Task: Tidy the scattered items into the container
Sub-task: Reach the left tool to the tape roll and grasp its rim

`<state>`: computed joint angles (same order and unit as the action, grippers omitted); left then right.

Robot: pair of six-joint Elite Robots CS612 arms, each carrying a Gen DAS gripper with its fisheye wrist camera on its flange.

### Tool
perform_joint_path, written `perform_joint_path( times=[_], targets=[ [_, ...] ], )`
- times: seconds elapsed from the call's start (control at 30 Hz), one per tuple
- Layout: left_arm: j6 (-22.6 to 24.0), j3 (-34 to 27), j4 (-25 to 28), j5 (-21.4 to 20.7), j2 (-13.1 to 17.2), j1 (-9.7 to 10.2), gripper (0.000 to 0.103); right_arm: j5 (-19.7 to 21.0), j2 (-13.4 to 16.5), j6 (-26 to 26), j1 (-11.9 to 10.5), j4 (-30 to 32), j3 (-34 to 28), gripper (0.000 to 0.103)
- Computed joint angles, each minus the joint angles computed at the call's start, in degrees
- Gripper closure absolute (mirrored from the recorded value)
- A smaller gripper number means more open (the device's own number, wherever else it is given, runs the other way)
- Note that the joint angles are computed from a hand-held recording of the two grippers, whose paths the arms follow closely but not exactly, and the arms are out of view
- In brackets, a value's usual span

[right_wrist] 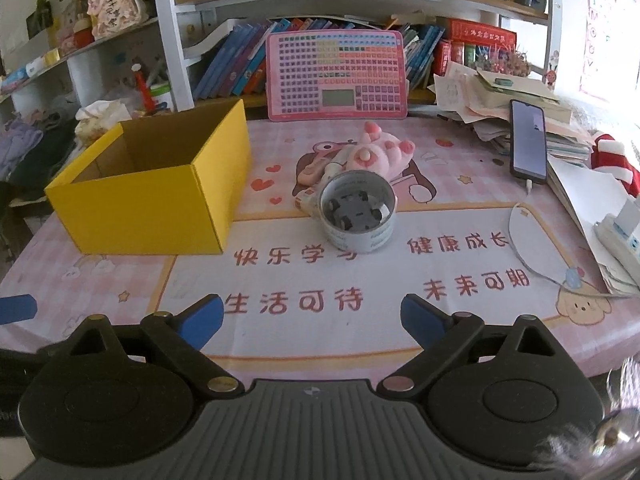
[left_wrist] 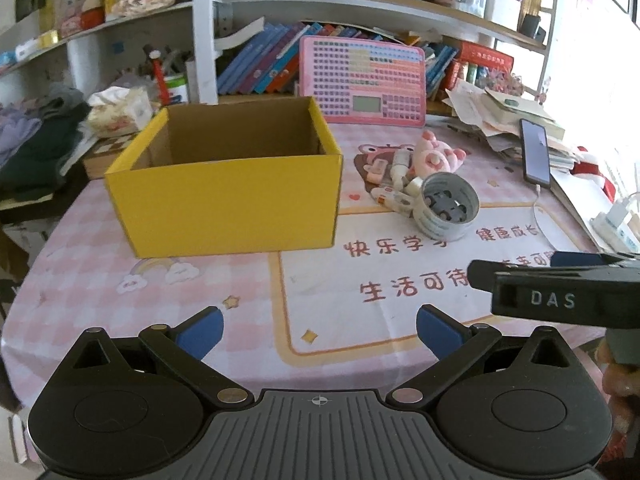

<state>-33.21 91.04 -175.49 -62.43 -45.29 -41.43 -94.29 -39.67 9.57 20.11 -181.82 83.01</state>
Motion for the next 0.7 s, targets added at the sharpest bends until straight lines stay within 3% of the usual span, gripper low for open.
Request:
perform_joint_path(
  times=[0.33, 0.7],
  targets=[
    [6.8, -9.2, 2.8, -6.3, 4.9, 1.49, 0.0, 0.2, 2.5, -1.1, -2.1, 4.2, -5.4, 0.007],
    [10.4, -19.2, 7.2, -11.3, 9.9, 2.64, 0.001, 1.2, 4.8, 0.4, -4.7, 6.7, -10.2, 0.007]
  ],
)
